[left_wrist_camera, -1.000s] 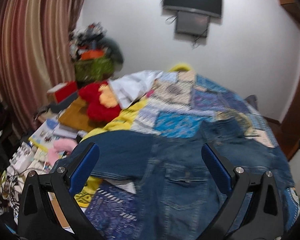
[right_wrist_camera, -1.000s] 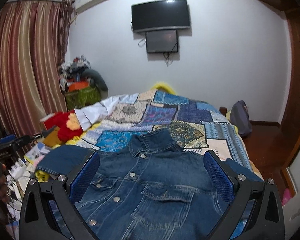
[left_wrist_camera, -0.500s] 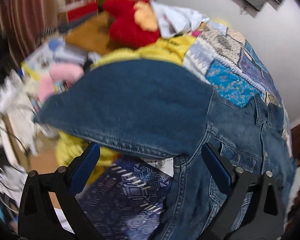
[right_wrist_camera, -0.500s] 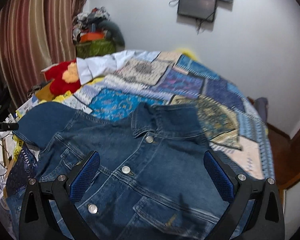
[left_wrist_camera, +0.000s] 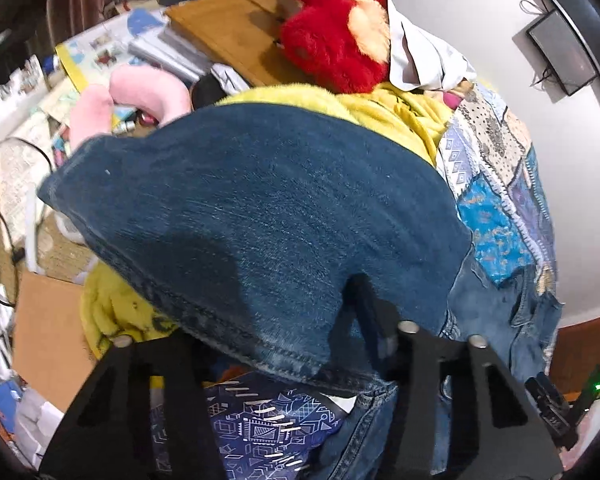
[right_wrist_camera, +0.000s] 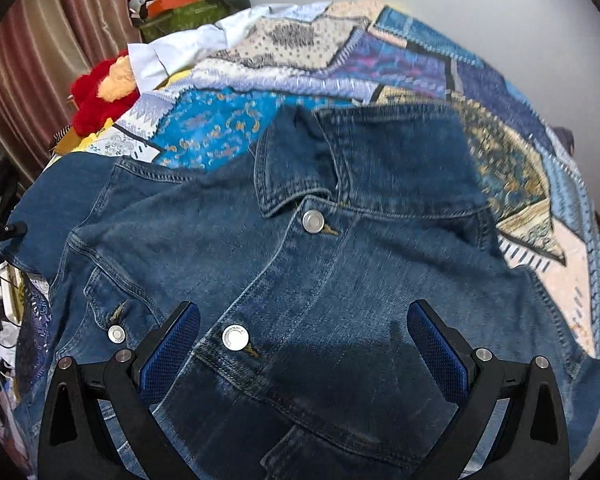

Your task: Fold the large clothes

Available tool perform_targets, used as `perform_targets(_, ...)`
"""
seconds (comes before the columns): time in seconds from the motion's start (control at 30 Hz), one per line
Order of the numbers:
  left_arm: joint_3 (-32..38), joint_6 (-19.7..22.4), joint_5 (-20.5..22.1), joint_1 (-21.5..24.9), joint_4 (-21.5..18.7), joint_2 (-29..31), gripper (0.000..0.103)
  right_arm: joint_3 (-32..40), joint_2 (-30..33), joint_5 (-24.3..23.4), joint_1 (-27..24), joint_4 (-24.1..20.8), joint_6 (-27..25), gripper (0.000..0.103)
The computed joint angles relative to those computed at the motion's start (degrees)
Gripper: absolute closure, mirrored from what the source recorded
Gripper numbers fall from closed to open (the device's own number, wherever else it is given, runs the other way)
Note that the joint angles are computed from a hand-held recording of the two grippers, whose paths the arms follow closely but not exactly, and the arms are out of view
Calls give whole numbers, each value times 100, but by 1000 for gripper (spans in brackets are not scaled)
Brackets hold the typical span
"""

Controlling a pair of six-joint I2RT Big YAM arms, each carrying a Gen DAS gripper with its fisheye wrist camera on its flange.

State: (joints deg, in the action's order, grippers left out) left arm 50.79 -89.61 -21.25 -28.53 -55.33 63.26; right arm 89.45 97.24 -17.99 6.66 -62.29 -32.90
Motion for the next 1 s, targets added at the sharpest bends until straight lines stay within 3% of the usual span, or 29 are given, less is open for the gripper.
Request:
perform_targets(0.07, 367, -24, -271, -147, -570, 234, 72, 27, 35, -56, -25, -74, 25, 0)
perform_targets(0.27, 1322, -130, -1056, -585, -1768, 592, 90, 41, -39, -250, -147, -246, -30, 0)
perform_targets(0.47, 2270, 461, -1686, -832, -2121, 1012, 95, -145, -381, -396, -346, -140, -296, 0)
perform_targets(0.6, 2862, 1132, -1812, -917, -1875, 1480, 97, -143, -538, -594, -558, -197, -406, 0)
perform_targets(0.77, 3431, 2049, -1395, -1027, -1272, 2260, 98, -47, -667, -831, -853, -325, -441, 0)
perform_targets(0.87, 3539, 2429, -889, -1075, -890, 2666, 98, -11, -729, -917, -1031, -353, -465, 0)
perform_targets(1.0, 3339, 2642, 397, -926, -159, 3081, 98, 45, -763, -994, -1259, -465, -500, 0)
